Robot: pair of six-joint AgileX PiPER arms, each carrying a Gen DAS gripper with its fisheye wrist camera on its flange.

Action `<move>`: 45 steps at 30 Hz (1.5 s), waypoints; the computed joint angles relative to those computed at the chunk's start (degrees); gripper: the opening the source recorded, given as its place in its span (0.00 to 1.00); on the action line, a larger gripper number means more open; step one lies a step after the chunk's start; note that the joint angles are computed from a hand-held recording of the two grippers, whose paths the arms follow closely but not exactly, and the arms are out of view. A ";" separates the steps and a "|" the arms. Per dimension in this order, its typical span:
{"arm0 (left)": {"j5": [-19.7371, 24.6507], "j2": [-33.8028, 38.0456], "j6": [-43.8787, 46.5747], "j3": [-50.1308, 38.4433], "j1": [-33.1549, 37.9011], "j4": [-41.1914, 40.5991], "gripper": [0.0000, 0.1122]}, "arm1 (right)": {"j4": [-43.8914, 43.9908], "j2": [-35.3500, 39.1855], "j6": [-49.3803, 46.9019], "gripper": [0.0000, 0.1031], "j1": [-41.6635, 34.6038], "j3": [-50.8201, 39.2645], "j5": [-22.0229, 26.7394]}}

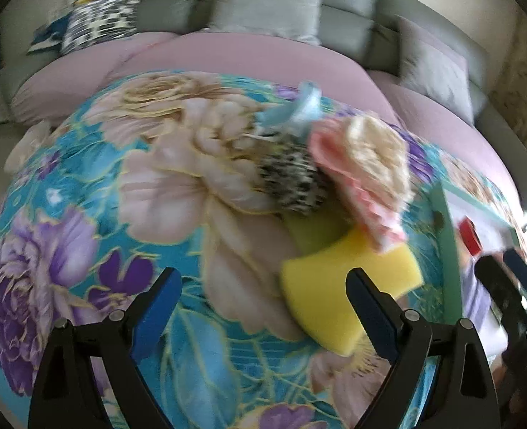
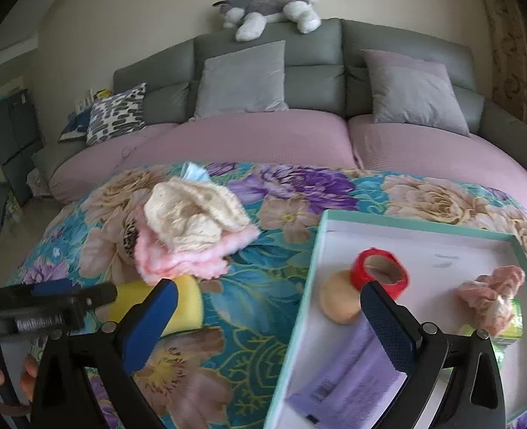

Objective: Organize soft objects
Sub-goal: 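Move both tools back toward the yellow sponge and cloth pile, then grasp the yellow sponge with the left tool and lift it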

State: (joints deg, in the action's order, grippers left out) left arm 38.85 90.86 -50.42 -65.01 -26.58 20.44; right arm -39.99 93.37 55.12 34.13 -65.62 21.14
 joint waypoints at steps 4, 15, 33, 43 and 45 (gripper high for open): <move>-2.24 1.39 7.08 -0.26 -1.51 -3.42 0.83 | -1.54 -1.82 2.14 1.00 -1.33 1.43 -0.40; 1.42 8.54 10.23 -6.20 -6.81 2.36 0.83 | 4.11 -2.68 -2.10 1.00 -3.56 2.39 -1.21; -1.11 10.35 13.14 -7.61 -6.62 4.04 0.79 | 9.33 -1.06 -6.68 1.00 -3.86 1.45 -0.33; -1.57 8.56 13.90 -6.25 -7.16 3.70 0.68 | 9.76 -0.73 -7.02 1.00 -3.65 1.35 0.17; -1.08 7.22 12.54 -5.63 -7.90 5.60 0.67 | 9.55 -0.69 -6.76 1.00 -3.69 1.36 0.12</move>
State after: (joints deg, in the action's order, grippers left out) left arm 37.77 98.08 -37.87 -70.64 -34.49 26.05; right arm -30.44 92.68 48.36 30.44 -64.25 21.26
